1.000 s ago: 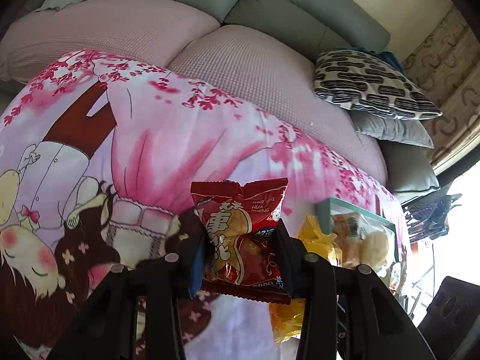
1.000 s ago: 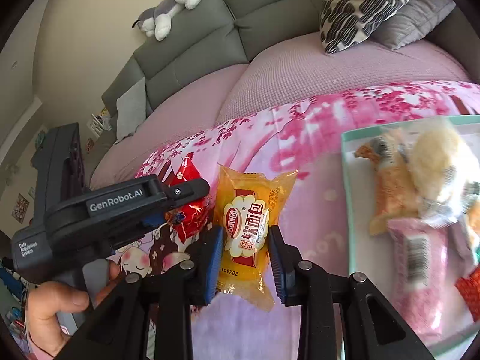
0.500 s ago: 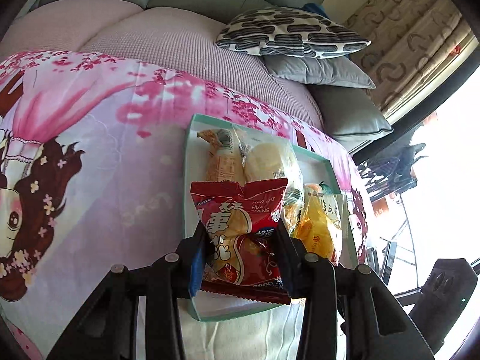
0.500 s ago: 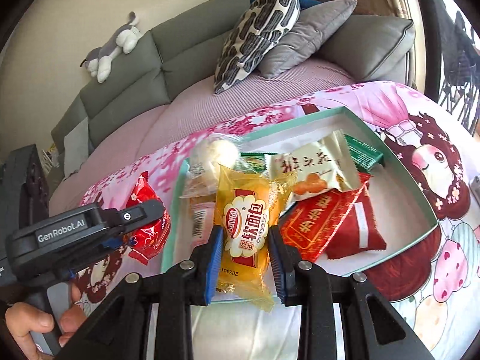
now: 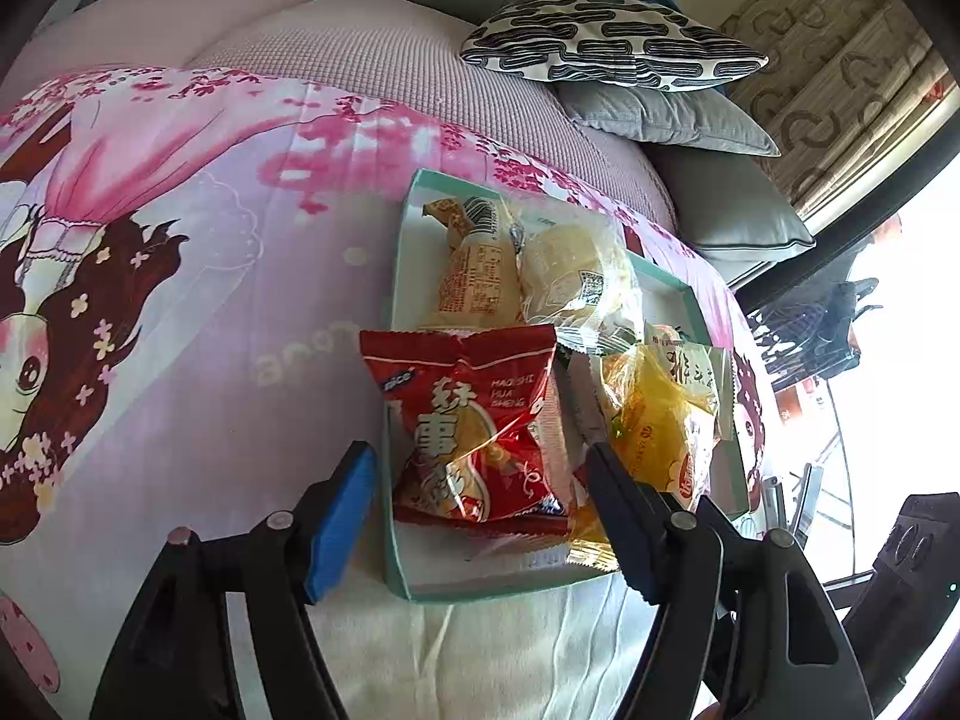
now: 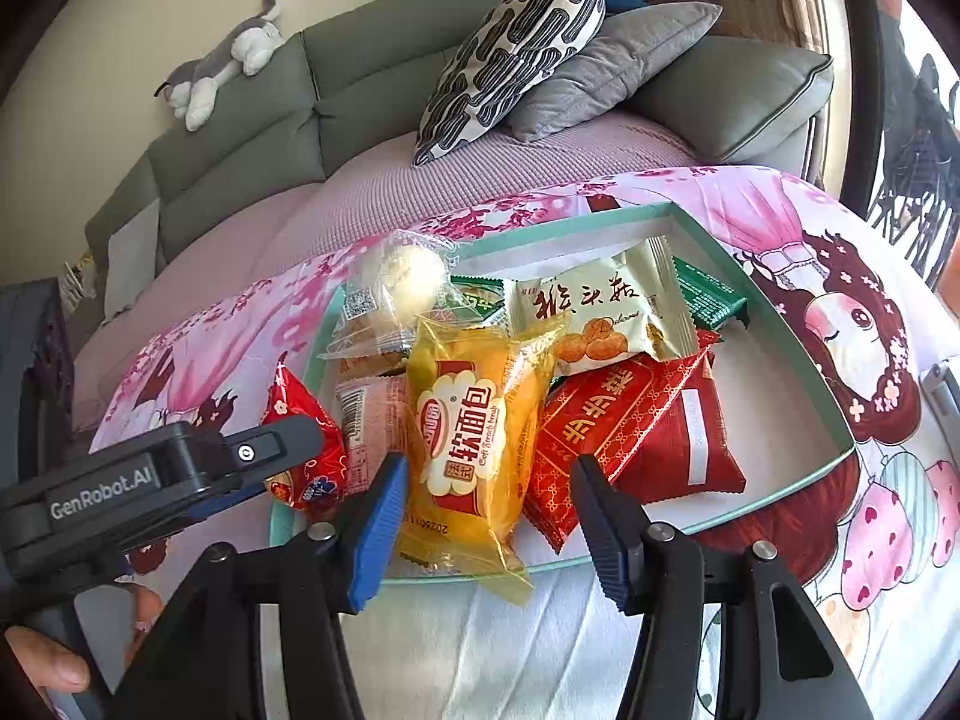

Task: Organize snacks
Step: 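Open both tools to drop the bread pack and chip bag into the tray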

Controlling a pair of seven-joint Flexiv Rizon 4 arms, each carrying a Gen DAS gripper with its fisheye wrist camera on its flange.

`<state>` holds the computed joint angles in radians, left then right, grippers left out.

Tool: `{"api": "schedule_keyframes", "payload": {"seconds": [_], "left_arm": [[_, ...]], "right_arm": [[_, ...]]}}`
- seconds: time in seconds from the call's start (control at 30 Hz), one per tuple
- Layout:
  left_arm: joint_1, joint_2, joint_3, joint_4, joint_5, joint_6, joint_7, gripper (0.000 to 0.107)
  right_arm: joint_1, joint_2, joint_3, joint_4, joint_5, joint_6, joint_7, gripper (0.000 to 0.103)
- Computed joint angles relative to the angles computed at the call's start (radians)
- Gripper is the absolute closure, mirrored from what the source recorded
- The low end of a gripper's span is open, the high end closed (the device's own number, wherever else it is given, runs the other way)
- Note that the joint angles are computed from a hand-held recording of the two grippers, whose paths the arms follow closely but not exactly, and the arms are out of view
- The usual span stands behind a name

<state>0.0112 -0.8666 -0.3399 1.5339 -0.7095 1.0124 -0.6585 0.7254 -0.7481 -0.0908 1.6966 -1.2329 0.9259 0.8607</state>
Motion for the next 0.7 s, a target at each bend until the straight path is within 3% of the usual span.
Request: {"api": "schedule_keyframes", "payload": {"seconds": [0.07, 0.17, 0.27, 0.43, 0.7], "left_arm": [[0.008, 0.016, -0.005, 0.031, -0.011, 0.046, 0.017, 0.033], [0.01, 0.036, -0.005, 0.081, -0.014, 0.158, 0.037, 0.016], [0.023, 0.043, -0.022, 0.13, 0.004, 0.298, 0.059, 0.014], [0.052, 0.035, -0.037, 0.171, 0.071, 0.425, 0.047, 0.006], [0.035, 0.018, 0.017, 0.184, 0.183, 0.55, -0.054, 0.006]], "right_arm": [[0.008, -0.002, 0.01, -0.005, 0.024, -0.027, -0.02, 0.034], [0.025, -0.006, 0.022, -0.016, 0.062, -0.075, -0.064, 0.023], [0.037, -0.014, 0.028, -0.029, 0.086, -0.1, -0.109, 0.015], [0.063, -0.022, 0.025, -0.041, 0.108, -0.138, -0.142, 0.001], [0.078, -0.027, 0.03, -0.055, 0.13, -0.179, -0.176, 0.0]]}}
